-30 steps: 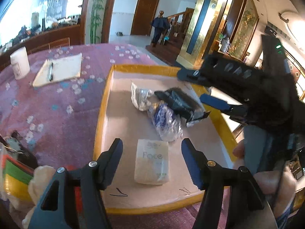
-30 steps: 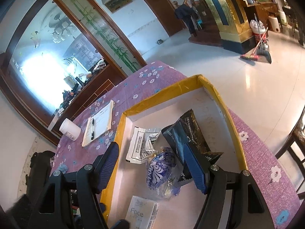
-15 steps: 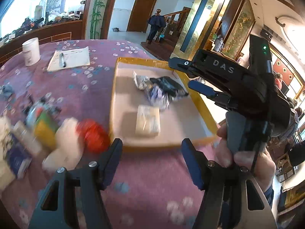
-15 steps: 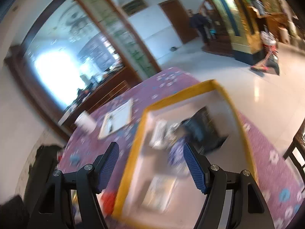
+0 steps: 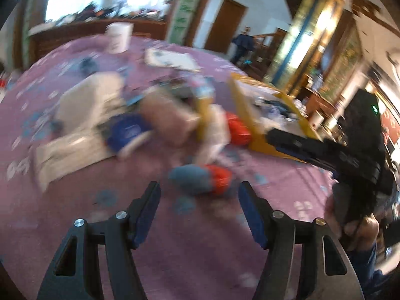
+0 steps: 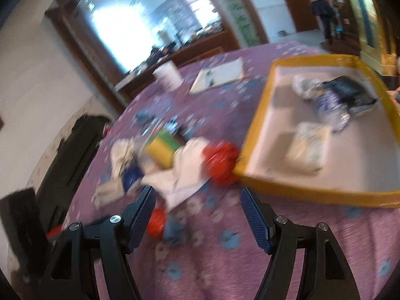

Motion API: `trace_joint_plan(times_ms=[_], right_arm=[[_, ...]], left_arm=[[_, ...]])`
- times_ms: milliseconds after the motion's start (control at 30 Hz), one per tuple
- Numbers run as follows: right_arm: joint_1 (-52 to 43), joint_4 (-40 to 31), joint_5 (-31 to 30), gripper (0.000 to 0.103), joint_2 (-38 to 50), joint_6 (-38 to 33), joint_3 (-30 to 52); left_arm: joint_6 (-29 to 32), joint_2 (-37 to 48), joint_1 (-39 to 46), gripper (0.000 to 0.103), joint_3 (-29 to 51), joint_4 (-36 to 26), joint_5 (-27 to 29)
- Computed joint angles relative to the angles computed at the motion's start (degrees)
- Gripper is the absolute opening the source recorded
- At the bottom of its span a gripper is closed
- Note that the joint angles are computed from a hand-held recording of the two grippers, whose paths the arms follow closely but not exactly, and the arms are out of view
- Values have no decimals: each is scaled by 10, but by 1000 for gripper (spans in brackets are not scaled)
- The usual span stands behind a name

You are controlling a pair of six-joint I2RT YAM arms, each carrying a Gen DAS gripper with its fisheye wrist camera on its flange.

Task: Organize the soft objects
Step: 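Move both open grippers back toward the remaining pile, then grasp the white red-printed plastic bag with left while right grasps blue cloth and red bag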

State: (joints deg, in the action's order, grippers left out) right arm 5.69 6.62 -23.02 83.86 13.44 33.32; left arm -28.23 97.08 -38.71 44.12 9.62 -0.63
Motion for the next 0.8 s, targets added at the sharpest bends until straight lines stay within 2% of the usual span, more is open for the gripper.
trace_joint_plan(times_ms=[233,367,433,500,533,567,600,800], right_arm=[[92,-5,-5,75,69,-31,31],[148,-18,62,78,107,-57,63],[169,-17,100,79,129,-68,76],[171,-26,97,78,138,-75,84],[168,-10,91,73,131,-77,73],[168,-7,91,54,129,-82,70],[169,-11,93,49,134,-84,74],[154,22,62,47,117,-63,47]], left_arm=[[-1,-49,71,64,-71,19,22],[9,-73,96,65,-83,10,20],[16,-87,111,74,-92,3,15],[21,-98,125,78,-94,-5,10],[26,-112,139,79,-101,-10,10],[34,-115,152,80,-98,-16,12],[45,-111,167,82,-90,-22,22],[74,-9,246,83,17,-80,80]])
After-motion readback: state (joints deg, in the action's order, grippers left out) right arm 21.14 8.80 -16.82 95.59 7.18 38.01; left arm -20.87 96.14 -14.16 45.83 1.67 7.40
